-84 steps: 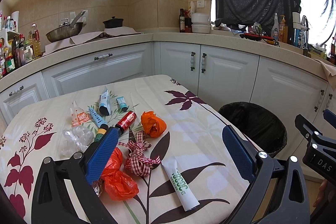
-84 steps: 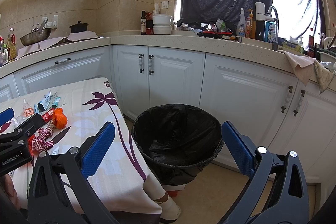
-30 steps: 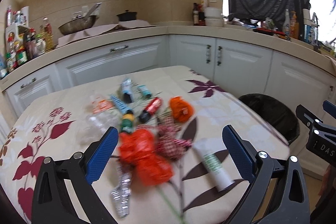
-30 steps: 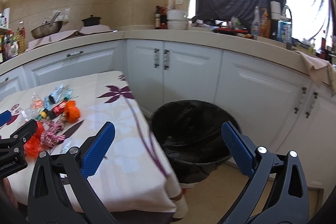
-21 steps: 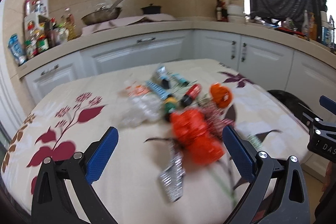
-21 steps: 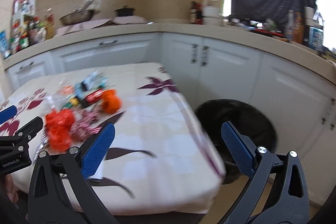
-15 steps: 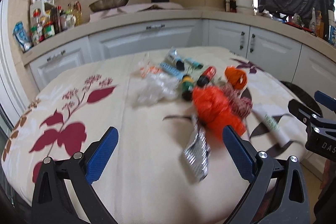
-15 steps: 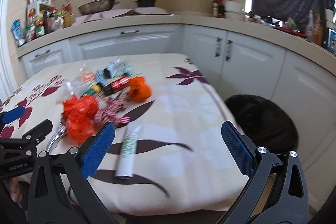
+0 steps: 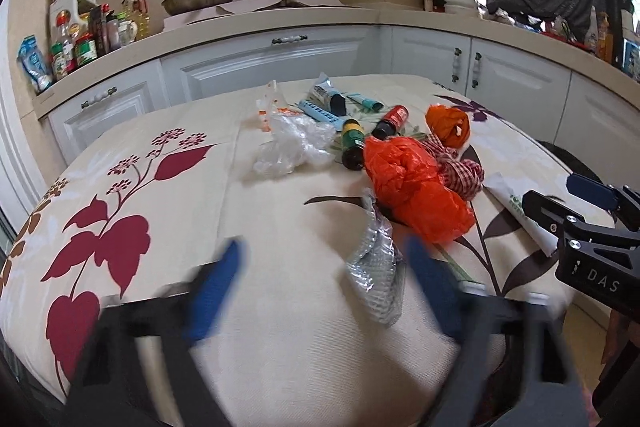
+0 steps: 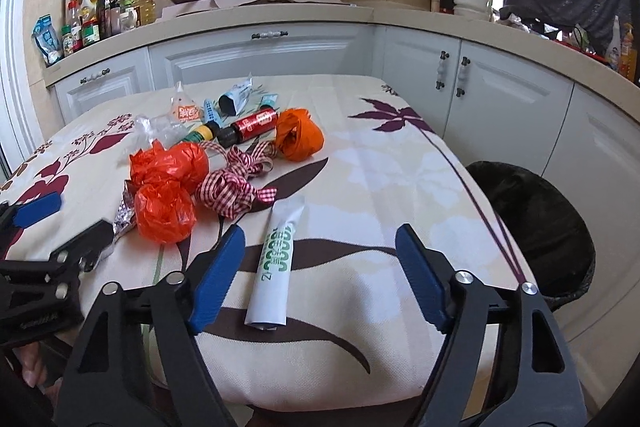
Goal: Collect trash
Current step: 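Grasp the foil wrapper with the left tool while the right tool grasps the white-green tube, then carry the foil wrapper and tube to the black bin and release both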
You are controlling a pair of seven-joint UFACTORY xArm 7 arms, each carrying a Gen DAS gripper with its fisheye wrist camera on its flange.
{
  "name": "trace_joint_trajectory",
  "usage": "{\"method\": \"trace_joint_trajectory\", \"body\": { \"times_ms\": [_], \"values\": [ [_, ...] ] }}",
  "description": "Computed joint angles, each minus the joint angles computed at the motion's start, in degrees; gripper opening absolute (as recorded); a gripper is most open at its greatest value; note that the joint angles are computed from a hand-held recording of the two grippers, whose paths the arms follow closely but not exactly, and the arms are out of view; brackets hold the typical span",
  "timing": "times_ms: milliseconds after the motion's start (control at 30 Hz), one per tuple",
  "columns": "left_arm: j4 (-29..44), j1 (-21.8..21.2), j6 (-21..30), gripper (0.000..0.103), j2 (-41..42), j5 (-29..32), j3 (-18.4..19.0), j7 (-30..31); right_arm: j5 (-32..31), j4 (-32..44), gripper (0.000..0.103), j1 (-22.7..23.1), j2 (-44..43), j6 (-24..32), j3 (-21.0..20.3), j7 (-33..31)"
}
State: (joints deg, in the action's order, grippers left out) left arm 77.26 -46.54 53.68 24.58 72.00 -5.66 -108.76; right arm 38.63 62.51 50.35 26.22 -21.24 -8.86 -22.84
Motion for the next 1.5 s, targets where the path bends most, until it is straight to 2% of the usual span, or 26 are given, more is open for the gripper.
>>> {"method": "trace_joint_trajectory", "body": {
  "times_ms": [100,167,233,300,400,467,667,1100,1500],
  "values": [
    [0.1,0.4,-1.3,0.065,0.4,-0.1,0.1,0.6,-1.9,-0.4,0.069,-2.1,-0.1,-0.1,1.9,1.1],
    [0.0,0.2,-1.4,0.062,0.4,0.2,0.2,0.4,-3.8,-0.7,0.063,-3.6,-0.2,0.1,3.2,2.2],
    [0.0,0.1,-1.7,0.053,0.6,0.7,0.3,0.6,-5.2,-0.9,0.059,-4.4,-0.2,0.2,3.9,3.2],
    [0.3,-0.1,-1.7,0.038,0.8,0.9,0.3,0.7,-7.3,-1.5,0.054,-5.9,-0.4,-0.2,5.2,4.6],
    [0.4,0.1,-2.5,0.027,0.9,0.6,0.3,1.2,-8.5,-2.0,0.047,-5.9,-0.5,-0.5,5.2,5.3],
    [0.6,0.1,-2.9,0.027,1.2,0.4,0.4,1.3,-9.5,-2.0,0.038,-6.4,-0.6,-0.1,5.5,5.8],
    [0.1,-0.2,-3.1,0.026,0.8,0.5,0.7,0.6,-11.9,-2.5,0.018,-6.9,-0.6,0.3,5.6,7.7],
    [-3.0,0.4,-0.1,0.025,-2.7,3.0,-0.6,-4.7,-11.2,-3.2,0.016,-6.0,-1.5,-1.1,4.7,6.7],
    [-4.6,1.7,1.9,0.025,-5.6,4.8,-2.3,-7.5,-10.4,-4.0,0.016,-8.0,-2.9,-2.5,6.5,5.6]
  ]
}}
